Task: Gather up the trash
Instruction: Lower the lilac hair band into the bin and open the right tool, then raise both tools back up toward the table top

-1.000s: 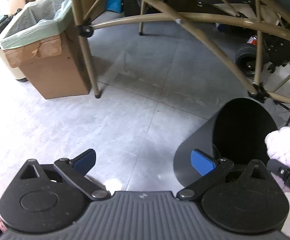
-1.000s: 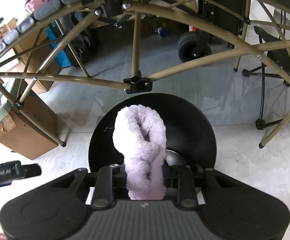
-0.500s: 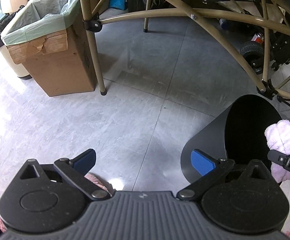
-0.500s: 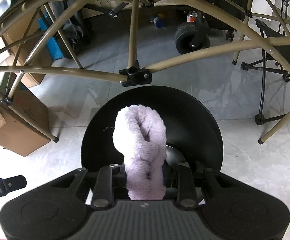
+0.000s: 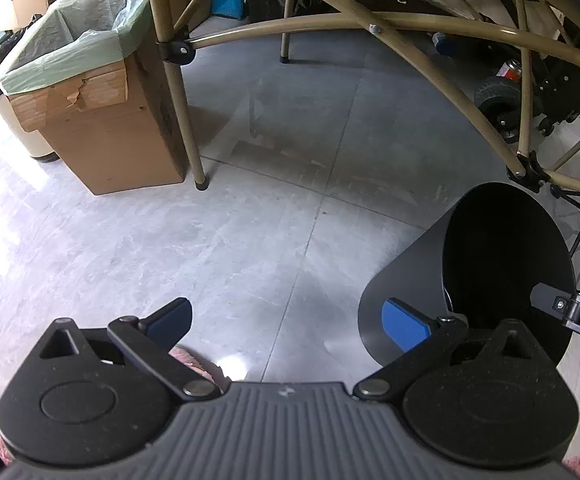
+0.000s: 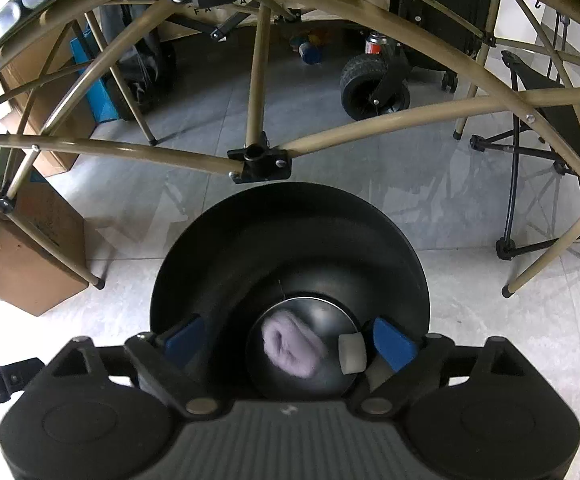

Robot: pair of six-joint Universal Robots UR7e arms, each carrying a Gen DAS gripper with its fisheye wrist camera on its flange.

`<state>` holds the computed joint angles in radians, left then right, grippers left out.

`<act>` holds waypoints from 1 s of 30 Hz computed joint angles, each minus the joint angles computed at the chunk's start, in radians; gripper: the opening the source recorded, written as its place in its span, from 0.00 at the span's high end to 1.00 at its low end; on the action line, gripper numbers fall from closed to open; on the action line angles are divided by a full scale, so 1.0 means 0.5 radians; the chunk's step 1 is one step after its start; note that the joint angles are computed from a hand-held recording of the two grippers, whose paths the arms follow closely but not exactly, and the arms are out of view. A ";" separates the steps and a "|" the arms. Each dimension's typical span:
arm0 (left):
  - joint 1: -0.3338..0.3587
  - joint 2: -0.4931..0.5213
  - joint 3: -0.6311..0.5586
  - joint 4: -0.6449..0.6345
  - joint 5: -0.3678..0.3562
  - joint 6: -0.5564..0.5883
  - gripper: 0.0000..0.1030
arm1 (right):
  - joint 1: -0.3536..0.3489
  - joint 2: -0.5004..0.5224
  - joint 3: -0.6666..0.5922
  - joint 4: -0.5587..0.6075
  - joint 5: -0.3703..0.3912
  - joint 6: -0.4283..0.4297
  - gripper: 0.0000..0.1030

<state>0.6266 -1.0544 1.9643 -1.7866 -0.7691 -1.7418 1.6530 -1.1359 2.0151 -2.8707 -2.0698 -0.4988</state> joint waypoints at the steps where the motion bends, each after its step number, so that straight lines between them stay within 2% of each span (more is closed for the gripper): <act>1: -0.002 0.000 0.001 -0.006 0.000 0.008 0.00 | -0.002 -0.003 0.001 0.003 0.006 -0.002 0.07; 9: -0.013 0.007 -0.005 -0.017 0.001 0.032 0.00 | 0.006 -0.025 0.020 -0.005 0.041 -0.033 0.00; 17: -0.043 0.004 -0.016 -0.006 0.032 0.036 0.00 | -0.006 -0.082 0.030 0.078 0.107 -0.060 0.00; 21: -0.076 0.017 -0.041 0.026 0.070 0.026 0.00 | -0.007 -0.139 0.069 0.036 0.146 -0.122 0.00; 26: -0.147 0.032 -0.067 0.077 0.170 0.002 0.00 | -0.006 -0.262 0.134 -0.041 0.252 -0.193 0.00; 30: -0.211 0.038 -0.090 0.088 0.273 -0.003 0.00 | -0.020 -0.405 0.184 -0.086 0.416 -0.232 0.00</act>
